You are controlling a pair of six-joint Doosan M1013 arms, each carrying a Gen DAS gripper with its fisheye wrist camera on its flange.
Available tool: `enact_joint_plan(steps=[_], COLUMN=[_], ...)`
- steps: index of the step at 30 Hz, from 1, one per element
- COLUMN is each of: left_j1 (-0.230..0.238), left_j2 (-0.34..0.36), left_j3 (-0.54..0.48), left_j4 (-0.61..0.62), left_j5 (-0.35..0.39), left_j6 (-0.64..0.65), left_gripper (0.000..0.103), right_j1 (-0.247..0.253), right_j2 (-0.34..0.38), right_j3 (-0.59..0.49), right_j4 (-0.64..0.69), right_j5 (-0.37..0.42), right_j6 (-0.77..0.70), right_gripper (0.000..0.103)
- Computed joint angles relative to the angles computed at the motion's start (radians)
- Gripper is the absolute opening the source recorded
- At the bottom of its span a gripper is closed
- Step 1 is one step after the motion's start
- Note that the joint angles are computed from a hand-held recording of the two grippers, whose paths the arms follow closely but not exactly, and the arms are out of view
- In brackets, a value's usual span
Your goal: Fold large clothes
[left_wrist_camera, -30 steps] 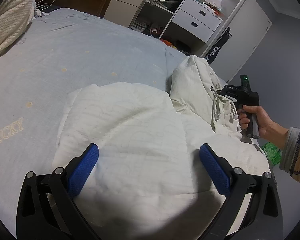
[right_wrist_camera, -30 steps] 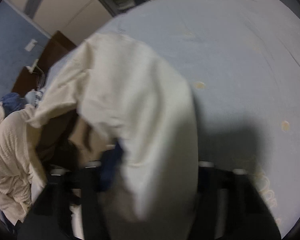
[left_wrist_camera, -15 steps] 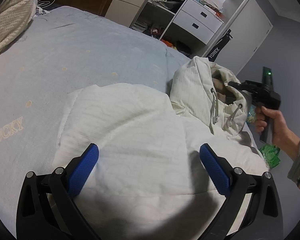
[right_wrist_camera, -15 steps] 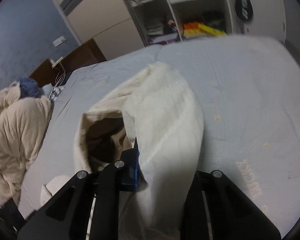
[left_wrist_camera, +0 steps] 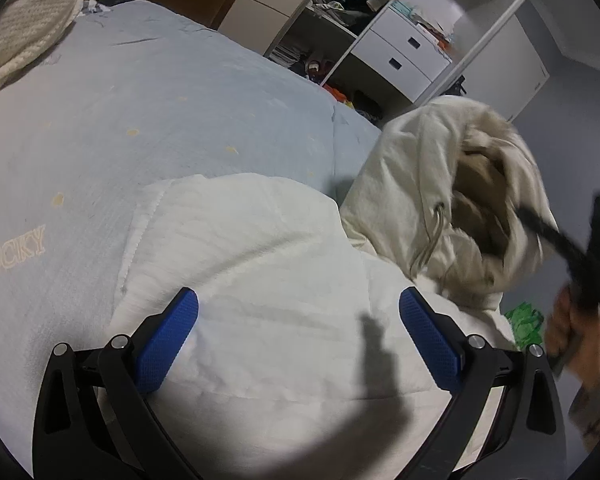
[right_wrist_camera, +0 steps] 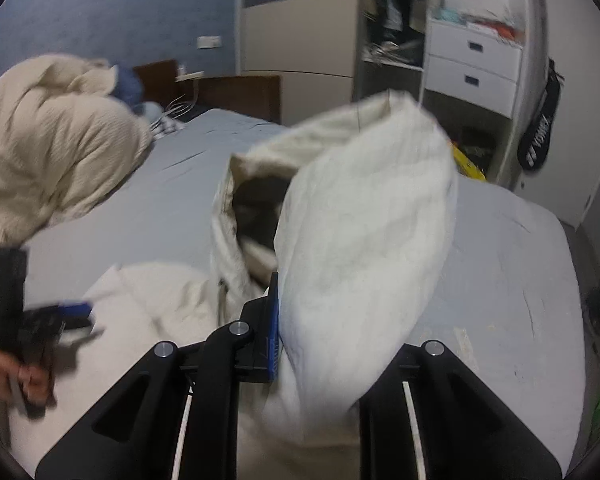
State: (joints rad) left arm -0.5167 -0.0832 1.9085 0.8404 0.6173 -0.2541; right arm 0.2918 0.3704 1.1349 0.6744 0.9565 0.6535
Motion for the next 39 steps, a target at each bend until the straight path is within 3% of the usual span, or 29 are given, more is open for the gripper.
enact_joint_plan(steps=[8,12,16,19,23,29,31,36,39], left_j1=[0.009,0.026,0.006,-0.017,-0.050,-0.047,-0.059,-0.063,-0.068], left_j2=[-0.028,-0.057,-0.069,-0.069,-0.065,-0.095,-0.101,-0.125,-0.135], left_j3=[0.019,0.050,0.052,0.030,-0.005,0.003,0.002,0.007,-0.001], left_j4=[0.063,0.164,0.261,0.266,0.197,0.001,-0.013,-0.049,-0.049], left_j5=[-0.012,-0.094,-0.052,-0.005,0.032,-0.065,-0.046,-0.063,-0.049], left_j6=[-0.079,-0.194,-0.237,-0.134,0.117,0.289,0.299,0.256,0.228], left_gripper=[0.096,0.096,0.096,0.096,0.096,0.096,0.096,0.096,0.096], right_j1=[-0.002,-0.005,-0.014,-0.032,-0.054,-0.075,-0.083,-0.133,-0.165], right_j2=[-0.150,-0.190,-0.219,-0.229,-0.237,-0.282,-0.301,-0.330,-0.345], right_j3=[0.221,0.289,0.339,0.360,0.373,0.419,0.432,0.422,0.403], right_j4=[-0.041,-0.072,-0.076,-0.062,-0.054,-0.080,-0.078,-0.016,0.099], right_j5=[-0.084,-0.099,-0.111,-0.099,-0.084,-0.134,-0.140,-0.059,0.001], right_j6=[-0.189,-0.278,-0.350,-0.373,-0.353,-0.390,-0.402,-0.354,-0.289], right_gripper=[0.014,0.014,0.014,0.014,0.015,0.021,0.022,0.022,0.022])
